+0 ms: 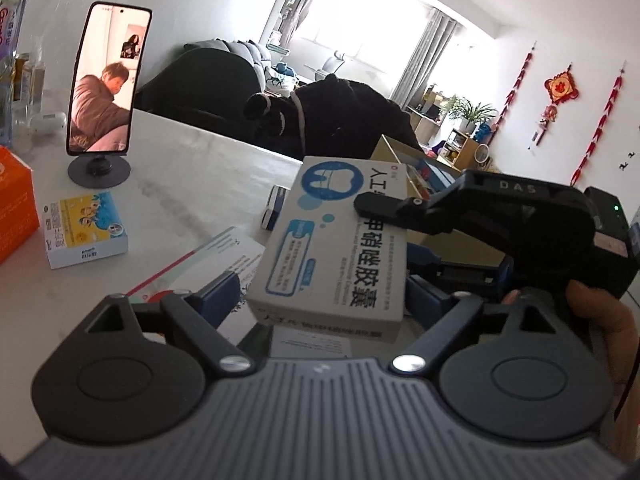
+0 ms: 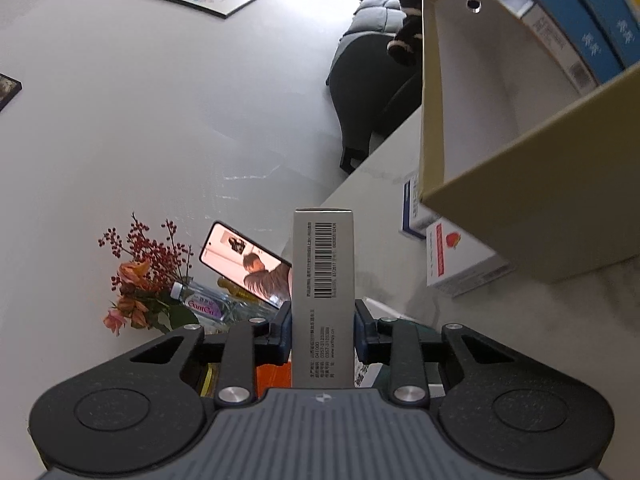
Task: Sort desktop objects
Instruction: 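Carry the rabbit-print box over the shoebox and lower it in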
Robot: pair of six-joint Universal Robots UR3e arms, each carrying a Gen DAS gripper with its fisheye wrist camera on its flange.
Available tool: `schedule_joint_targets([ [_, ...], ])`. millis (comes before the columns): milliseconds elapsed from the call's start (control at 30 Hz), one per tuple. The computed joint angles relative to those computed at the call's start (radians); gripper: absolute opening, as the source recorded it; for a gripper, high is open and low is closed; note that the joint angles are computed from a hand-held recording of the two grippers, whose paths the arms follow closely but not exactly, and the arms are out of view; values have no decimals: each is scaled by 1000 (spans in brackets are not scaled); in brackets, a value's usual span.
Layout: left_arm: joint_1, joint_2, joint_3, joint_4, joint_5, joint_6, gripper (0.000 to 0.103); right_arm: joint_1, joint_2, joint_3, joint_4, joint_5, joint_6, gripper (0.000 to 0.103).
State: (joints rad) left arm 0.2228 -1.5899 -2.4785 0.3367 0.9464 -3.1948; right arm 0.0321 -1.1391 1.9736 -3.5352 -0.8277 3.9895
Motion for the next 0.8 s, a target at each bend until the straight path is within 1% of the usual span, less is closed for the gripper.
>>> schedule_joint_targets([
  [133, 15, -15, -8, 26, -39, 7, 99, -18, -12, 8, -11, -2, -12, 32],
  [300, 0, -57, 42, 13, -48, -7, 100, -37, -38, 1, 9, -2, -25, 32],
  [467, 2, -50, 33, 31, -76, 33, 103, -66, -88, 43, -11, -4, -35, 32],
  [567, 16, -55, 25, 39, -109, 41, 103, -78, -115, 43, 18, -10, -49, 32],
  [667, 17, -66, 29, 51, -118, 36, 103, -92, -148, 38, 56, -29, -75, 32],
  [800, 16, -72, 50, 25, -133, 43, 103, -121, -193, 19, 123, -60, -103, 32],
])
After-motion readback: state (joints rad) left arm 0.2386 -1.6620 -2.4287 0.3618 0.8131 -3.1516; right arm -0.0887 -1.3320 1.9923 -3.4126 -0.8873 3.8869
